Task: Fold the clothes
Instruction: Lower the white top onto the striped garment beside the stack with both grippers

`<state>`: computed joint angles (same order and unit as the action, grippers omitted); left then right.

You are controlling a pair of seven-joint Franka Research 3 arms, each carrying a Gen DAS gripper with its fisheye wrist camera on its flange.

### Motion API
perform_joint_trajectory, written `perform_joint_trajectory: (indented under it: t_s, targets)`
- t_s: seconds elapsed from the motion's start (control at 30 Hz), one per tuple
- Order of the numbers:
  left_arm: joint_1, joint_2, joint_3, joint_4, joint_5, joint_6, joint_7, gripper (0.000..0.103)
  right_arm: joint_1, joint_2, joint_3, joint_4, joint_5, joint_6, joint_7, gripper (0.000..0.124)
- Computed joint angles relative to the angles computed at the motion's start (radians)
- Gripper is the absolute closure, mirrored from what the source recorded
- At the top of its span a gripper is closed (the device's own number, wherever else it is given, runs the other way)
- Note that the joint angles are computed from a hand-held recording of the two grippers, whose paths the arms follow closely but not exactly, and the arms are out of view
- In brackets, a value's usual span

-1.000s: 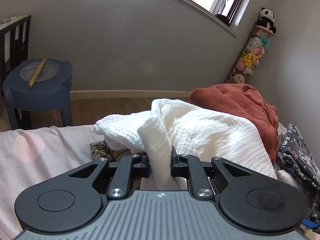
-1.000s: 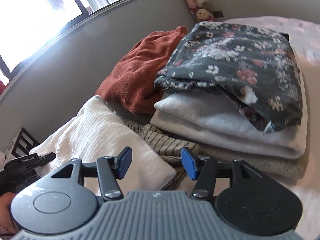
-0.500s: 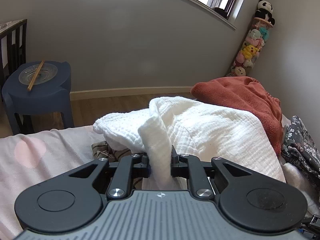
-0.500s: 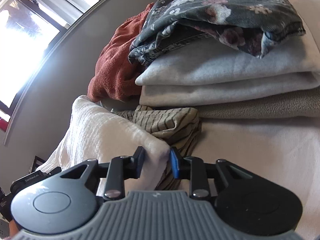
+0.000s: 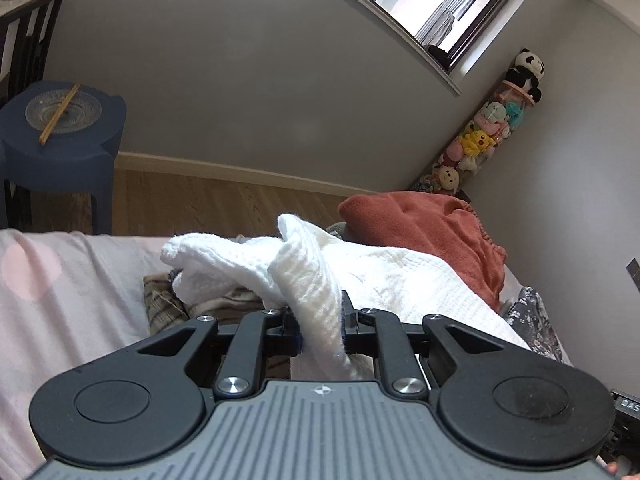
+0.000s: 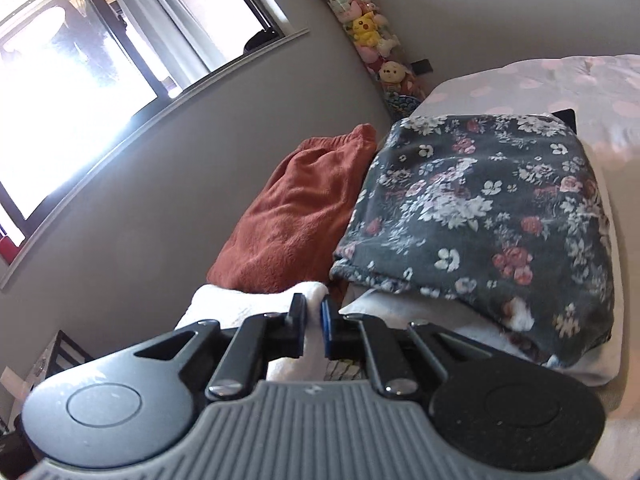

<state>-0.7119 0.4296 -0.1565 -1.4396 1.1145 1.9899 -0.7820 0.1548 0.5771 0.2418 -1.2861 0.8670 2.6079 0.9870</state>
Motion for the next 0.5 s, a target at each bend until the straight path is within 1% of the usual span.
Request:
perform_joint_trajectory:
  t_s: [0.07,0.17,0.3,0.43,0.5]
  targets:
    - [0.000,0.024,-0.005,0.013,-0.018,0.008,-0.003,0.090,0.036,0.031,-0.051,0.031,-0.082,-0.010,0.094,0.114]
    - [-0.002,0.053,-0.006,0.015,-0.062,0.017,0.003,0.090,0.053,0.062,-0.078,0.031,-0.159,-0.015,0.168,0.115]
    - [-0.002,0.042,-0.001,-0.035,-0.079,0.043,0.008,0.089,0.057,0.095,-0.081,0.026,-0.223,-0.005,0.217,0.115]
    - [0.007,0.025,-0.004,-0.054,-0.082,0.059,0.061,0.084,0.062,0.117,-0.080,0.042,-0.273,-0.004,0.240,0.114]
    - [0.010,-0.001,-0.007,-0.081,-0.076,0.071,0.066,0.077,0.063,0.115,-0.080,0.045,-0.295,-0.013,0.247,0.114]
